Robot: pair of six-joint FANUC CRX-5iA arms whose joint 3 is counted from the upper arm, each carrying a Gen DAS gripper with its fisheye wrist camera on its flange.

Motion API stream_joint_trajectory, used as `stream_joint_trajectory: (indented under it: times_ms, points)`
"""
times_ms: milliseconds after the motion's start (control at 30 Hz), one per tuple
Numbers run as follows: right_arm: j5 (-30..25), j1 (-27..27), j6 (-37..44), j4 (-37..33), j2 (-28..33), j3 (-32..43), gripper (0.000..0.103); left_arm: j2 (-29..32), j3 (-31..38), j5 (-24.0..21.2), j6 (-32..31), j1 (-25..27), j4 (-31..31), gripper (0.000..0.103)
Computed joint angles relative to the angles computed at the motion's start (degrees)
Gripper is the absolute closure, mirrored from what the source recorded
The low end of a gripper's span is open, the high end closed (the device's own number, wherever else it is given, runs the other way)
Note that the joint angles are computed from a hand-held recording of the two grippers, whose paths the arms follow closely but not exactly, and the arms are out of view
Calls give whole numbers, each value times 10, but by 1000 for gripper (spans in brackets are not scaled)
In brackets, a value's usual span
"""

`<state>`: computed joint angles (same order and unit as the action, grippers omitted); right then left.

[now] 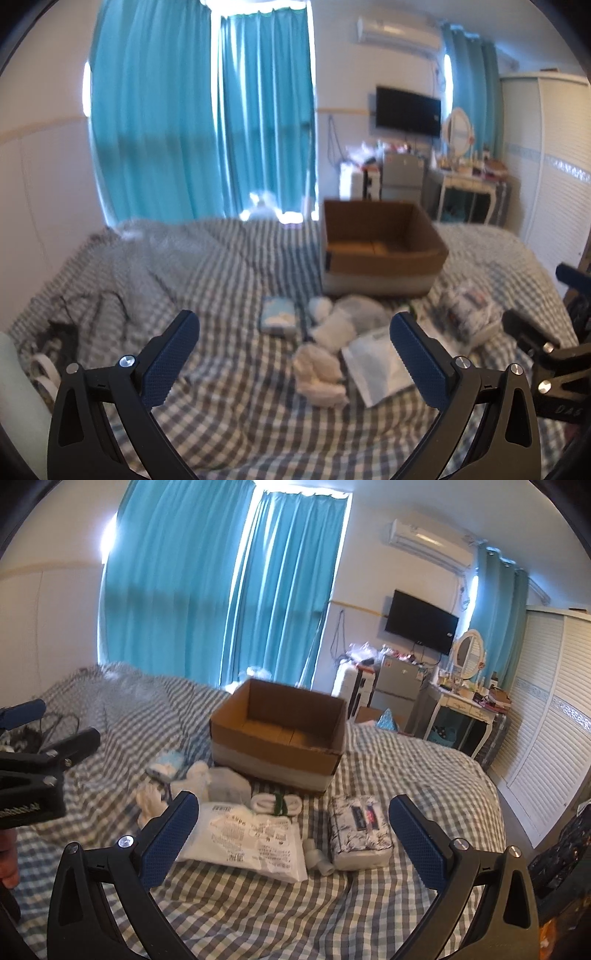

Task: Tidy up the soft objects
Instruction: 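Grasp the lace-topped beige stocking bundle with the left gripper while the right grasps the white package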

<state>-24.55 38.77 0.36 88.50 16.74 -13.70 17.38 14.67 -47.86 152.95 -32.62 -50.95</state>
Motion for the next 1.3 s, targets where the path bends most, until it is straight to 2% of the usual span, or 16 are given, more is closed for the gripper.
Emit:
stream_joint_trajectory:
  times_ms: [133,333,567,733,800,867,933,967,1033,1133,1200,1300]
  points:
    - [-5,8,72,-78,25,27,0,26,-8,39,-69,46,107,0]
    - [-26,19,190,-210,72,79,0,66,-7,63,-146,83,216,0]
    - [-31,18,243,-272,112,117,0,114,15,58,-222,116,301,13]
    - [-36,24,294,-328,132,151,0,135,23,75,-267,126,330,15]
    - [-36,28,318,-353,140,162,0,139,22,83,-293,126,342,30]
    - [-37,32,349,-383,145,173,0,144,20,83,-331,128,364,57]
    - [-36,38,382,-413,150,182,0,143,17,80,-346,126,368,72]
    - [-37,40,392,-423,152,187,0,139,15,79,-342,124,360,75]
    - [-34,44,420,-450,155,195,0,129,8,81,-325,120,342,78]
    - [-38,51,491,-527,163,218,0,110,2,75,-289,109,293,80]
    - [-55,55,545,-587,175,246,1,106,9,57,-269,101,266,80]
    - [-81,61,597,-634,196,282,4,107,13,51,-265,101,252,80]
